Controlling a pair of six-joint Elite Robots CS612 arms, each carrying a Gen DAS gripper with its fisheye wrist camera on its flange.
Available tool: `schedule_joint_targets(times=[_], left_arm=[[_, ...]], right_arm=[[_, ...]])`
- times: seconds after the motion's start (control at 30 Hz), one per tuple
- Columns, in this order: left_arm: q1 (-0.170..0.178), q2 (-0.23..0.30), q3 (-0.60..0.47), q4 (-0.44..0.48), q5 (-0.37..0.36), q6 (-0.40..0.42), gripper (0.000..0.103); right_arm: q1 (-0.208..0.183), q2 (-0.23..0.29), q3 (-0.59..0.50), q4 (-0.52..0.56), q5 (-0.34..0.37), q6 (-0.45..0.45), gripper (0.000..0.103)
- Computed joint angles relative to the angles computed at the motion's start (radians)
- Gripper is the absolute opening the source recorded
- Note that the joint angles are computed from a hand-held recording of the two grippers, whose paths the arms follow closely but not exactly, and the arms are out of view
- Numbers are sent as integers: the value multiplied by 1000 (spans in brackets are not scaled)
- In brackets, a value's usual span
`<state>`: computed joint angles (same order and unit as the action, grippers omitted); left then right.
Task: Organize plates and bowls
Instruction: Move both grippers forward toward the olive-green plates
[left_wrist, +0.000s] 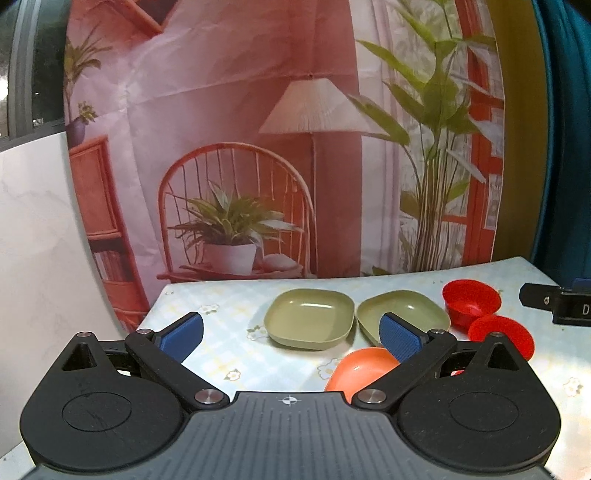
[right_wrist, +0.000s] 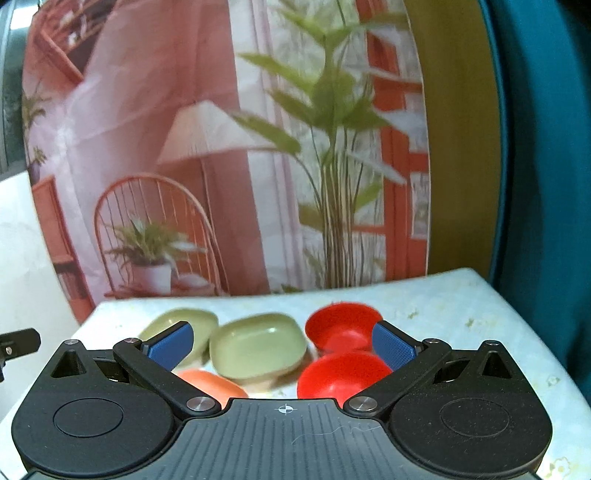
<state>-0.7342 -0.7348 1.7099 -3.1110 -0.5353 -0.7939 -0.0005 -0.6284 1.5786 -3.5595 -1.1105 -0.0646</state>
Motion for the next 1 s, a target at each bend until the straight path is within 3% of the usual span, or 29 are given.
schedule_joint_targets(times=[0.13,0.4,0.7,1.0], left_arm=[[15,22,-24,-5,-17,39,102],[42,30,-35,61,-105,-11,99],[68,54,-44,47,-216,-10,93],[98,78,-83,55,-301,11,82]], right_arm=[[12,12,-15,44,-41,-32,103],[10,26,-30,125,-49,-40,103],[9,53,-55,192,-54,-87,102],[29,67,-97,247,-29,-142,89]])
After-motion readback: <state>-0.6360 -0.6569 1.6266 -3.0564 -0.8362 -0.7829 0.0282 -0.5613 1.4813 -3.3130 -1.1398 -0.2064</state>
